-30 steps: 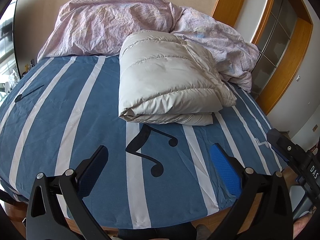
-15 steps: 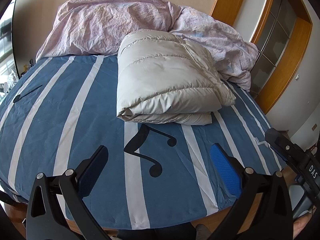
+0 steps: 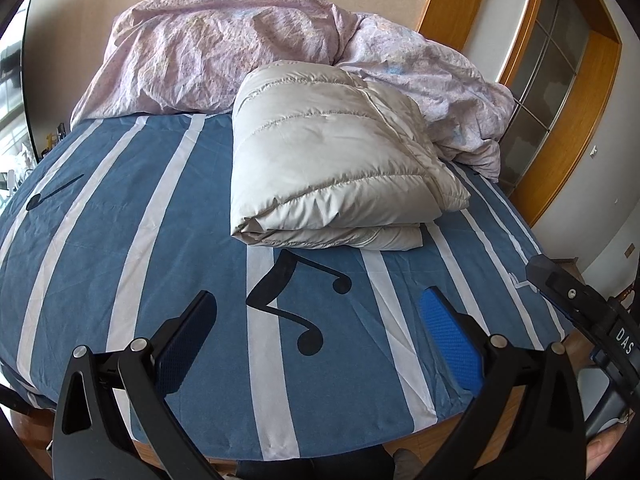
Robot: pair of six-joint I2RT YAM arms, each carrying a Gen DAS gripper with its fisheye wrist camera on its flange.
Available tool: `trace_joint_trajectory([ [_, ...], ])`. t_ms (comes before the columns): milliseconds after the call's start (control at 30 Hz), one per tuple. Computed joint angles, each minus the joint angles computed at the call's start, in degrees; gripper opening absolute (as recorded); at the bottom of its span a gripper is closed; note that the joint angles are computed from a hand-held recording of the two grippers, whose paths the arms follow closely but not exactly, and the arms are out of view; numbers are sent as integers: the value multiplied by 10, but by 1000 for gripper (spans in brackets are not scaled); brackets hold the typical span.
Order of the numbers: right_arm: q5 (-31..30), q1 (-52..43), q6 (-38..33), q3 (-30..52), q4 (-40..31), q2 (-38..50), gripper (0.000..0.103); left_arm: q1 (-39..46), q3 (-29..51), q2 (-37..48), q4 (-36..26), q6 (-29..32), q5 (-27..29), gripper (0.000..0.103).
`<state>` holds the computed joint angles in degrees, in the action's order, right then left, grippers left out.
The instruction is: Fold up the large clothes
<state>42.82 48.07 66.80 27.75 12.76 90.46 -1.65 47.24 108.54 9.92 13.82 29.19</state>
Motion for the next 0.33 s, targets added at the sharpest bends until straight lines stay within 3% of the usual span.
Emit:
trace_joint_trajectory([
  [333, 0, 0, 1, -2, 3, 1, 101, 0, 0, 0, -1, 1, -1, 102],
])
